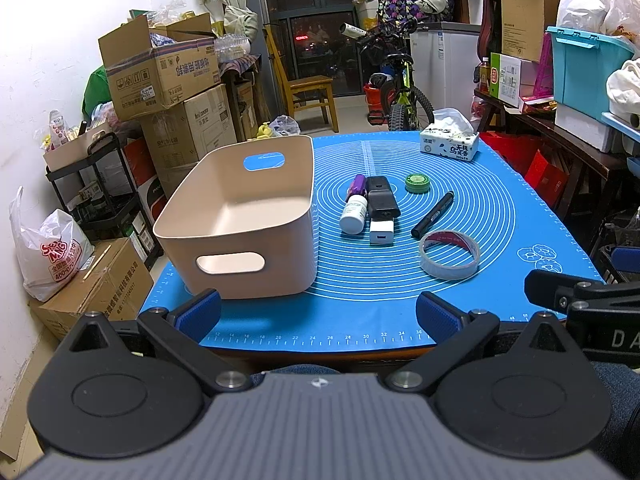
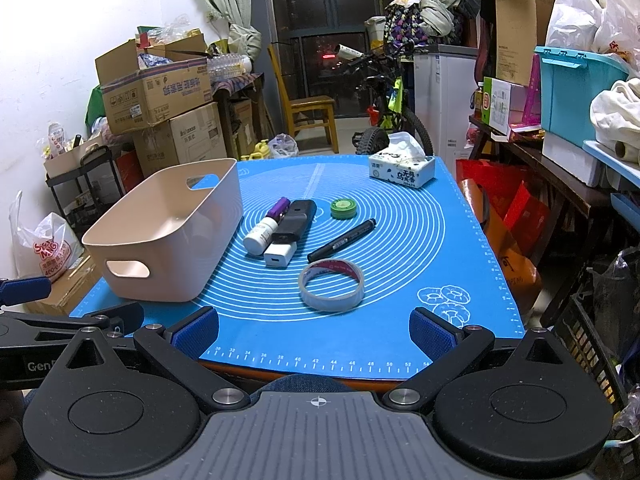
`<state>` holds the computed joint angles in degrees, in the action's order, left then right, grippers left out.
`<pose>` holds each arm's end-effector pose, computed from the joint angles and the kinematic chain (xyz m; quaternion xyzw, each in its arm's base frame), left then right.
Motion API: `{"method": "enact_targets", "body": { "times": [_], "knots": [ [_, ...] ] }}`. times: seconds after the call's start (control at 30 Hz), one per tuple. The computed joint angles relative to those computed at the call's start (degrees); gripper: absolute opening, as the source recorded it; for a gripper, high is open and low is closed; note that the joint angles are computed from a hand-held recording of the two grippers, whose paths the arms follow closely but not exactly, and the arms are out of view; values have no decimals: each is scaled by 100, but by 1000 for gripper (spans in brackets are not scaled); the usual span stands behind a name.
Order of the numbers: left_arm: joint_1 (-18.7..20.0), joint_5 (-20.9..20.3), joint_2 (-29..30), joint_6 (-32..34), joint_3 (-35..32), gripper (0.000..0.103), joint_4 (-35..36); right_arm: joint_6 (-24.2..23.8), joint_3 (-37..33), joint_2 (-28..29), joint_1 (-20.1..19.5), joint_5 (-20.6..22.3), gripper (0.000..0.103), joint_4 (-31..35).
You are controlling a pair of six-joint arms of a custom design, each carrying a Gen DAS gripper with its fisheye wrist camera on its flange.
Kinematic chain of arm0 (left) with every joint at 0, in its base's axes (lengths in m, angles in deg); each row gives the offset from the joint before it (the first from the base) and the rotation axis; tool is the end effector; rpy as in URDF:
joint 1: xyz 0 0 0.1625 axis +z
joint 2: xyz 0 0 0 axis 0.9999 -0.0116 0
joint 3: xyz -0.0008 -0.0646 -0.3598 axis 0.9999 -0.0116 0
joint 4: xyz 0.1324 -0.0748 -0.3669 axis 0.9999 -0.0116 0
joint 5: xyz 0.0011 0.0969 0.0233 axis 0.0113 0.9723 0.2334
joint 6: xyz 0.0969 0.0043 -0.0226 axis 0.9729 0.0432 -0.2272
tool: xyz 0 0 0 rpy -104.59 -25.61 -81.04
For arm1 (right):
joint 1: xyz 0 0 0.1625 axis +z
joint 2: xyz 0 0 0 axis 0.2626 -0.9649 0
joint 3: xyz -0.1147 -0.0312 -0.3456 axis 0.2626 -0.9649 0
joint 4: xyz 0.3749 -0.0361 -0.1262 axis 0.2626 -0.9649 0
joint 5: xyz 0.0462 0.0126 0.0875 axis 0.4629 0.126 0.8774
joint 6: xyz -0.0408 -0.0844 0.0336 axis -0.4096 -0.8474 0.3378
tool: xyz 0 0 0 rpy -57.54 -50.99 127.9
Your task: Organize rigid objects
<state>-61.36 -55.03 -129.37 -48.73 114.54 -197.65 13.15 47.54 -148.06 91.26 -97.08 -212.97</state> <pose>-0.3597 -0.4263 0.0747 0.4127 0.8019 -0.3350 0.2727 0.1547 -0.3291 0.2714 -0.0083 -0.7711 0.5144 0.3751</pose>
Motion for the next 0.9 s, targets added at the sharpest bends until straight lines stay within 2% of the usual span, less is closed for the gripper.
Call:
{"method": "enact_targets", "body": {
  "times": [0.2, 0.37, 0.6, 0.67, 0.8, 0.9],
  "knots": [
    [3, -3, -6, -9, 2, 102, 14, 39, 5, 43, -6, 13, 101, -35],
    [4, -24, 31, -27, -71, 102, 80, 78, 33, -150, -7, 50, 101, 112],
    [50, -55, -3, -178, -243, 102, 485, 204, 24, -364, -20, 206, 101, 426],
    [64, 52, 8, -53, -347, 102, 547, 228, -24, -406, -42, 293, 101, 484],
    [200, 15, 1, 26, -658, 102, 654, -22, -264, -319, -52, 364, 101, 382],
    [325, -5, 80, 221, -999, 102, 627, -14, -471, -318, -114, 449, 101, 503]
  ]
}}
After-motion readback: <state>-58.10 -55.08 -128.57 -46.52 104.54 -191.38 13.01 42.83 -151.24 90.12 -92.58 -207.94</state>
